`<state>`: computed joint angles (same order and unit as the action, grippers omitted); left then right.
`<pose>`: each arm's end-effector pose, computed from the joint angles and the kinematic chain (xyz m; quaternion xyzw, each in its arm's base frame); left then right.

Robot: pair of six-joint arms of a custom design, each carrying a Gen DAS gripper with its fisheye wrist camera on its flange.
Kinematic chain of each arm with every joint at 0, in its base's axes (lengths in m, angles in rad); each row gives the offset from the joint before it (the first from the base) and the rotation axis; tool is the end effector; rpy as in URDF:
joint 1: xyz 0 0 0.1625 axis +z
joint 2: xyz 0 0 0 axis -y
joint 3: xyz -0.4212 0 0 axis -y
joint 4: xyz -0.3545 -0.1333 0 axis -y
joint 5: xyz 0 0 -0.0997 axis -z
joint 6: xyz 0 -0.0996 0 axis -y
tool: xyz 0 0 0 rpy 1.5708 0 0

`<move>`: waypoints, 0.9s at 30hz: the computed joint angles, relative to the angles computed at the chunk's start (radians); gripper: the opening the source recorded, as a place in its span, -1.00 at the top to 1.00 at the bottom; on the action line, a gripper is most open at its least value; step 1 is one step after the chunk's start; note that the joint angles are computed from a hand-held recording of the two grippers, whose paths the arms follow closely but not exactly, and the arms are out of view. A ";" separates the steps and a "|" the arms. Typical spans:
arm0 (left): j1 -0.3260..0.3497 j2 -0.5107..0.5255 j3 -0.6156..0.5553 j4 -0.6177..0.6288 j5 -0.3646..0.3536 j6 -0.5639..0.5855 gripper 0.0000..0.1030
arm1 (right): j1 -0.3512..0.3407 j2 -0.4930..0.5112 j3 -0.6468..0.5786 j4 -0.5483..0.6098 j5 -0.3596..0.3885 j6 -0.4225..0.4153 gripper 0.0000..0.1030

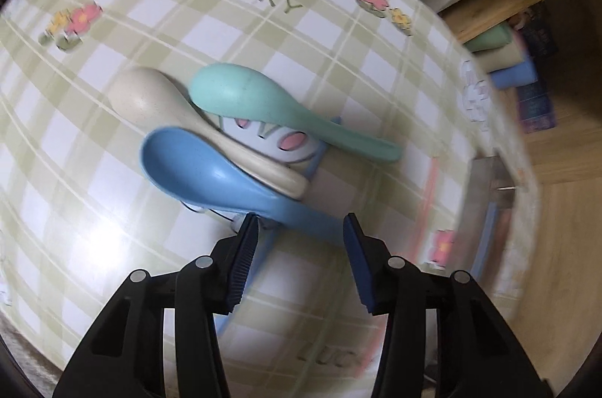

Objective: Organize utensils
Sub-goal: 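Lower the left tool onto the blue spoon and close on its handle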

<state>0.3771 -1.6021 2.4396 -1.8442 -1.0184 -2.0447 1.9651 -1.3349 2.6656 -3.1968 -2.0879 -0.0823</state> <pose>-0.1762 -0.2694 0.1952 -0.3123 0.8730 -0.2746 0.2548 0.1941 -0.2478 0.1739 0.1892 -0.9381 0.1798 0.2277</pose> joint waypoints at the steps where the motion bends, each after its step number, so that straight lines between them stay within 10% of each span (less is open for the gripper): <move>1: 0.005 0.026 -0.016 0.025 -0.002 -0.002 0.11 | -0.006 -0.003 0.001 -0.002 0.004 -0.003 -0.69; 27: 0.056 0.105 -0.082 0.200 -0.006 -0.112 -0.38 | -0.061 -0.034 0.014 -0.004 0.040 -0.020 -0.69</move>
